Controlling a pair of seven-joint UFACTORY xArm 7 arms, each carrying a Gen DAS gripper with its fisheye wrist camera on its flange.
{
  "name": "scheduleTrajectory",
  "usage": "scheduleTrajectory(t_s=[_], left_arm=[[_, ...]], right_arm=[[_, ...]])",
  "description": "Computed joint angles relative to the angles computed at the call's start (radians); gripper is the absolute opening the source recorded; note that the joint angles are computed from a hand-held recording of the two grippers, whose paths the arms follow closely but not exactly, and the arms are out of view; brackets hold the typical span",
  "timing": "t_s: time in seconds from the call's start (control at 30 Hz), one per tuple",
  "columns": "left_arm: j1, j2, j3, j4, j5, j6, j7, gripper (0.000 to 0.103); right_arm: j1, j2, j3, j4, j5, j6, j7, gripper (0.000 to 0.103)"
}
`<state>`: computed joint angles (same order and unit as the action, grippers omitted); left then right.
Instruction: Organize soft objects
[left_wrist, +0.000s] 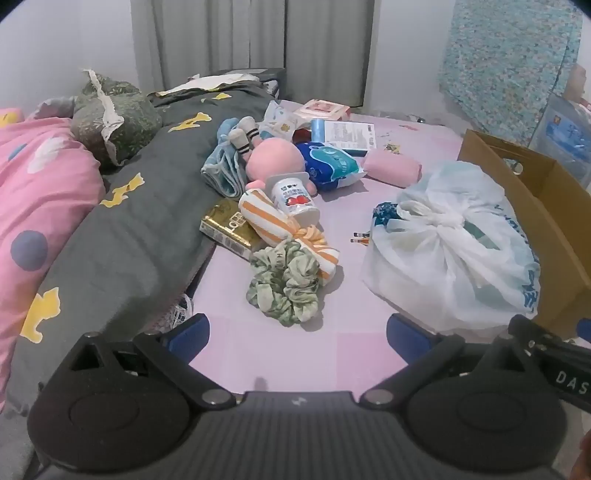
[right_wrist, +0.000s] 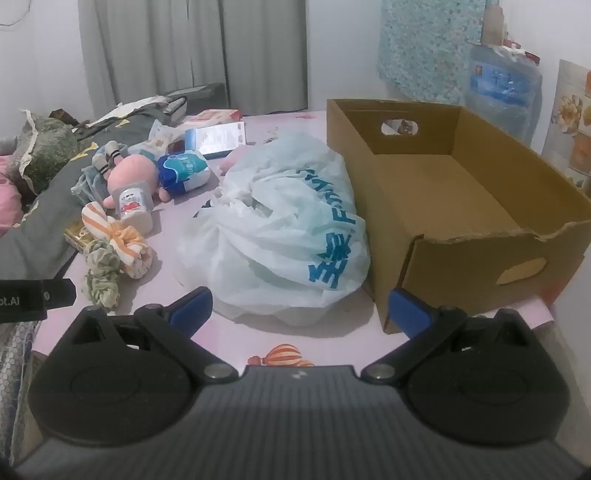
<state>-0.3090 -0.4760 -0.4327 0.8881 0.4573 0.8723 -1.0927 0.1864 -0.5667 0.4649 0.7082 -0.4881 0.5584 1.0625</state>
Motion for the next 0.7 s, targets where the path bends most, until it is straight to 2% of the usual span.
scheduleTrajectory(t_s=[0.37, 0.7], left_arm=[[-0.002, 0.002, 0.003, -0.004, -0.006, 0.005, 0.011, 0.102], [-0.014, 0.034, -0.005, 0.026, 0.013, 0.008, -0.001, 0.102]], right_arm=[[-0.013, 0.01, 0.002, 0.008, -0.022, -0.024, 0.004, 0.102], [-0.011, -0.001, -0.015, 0.008, -0.005, 0.001, -0.015, 0.102]])
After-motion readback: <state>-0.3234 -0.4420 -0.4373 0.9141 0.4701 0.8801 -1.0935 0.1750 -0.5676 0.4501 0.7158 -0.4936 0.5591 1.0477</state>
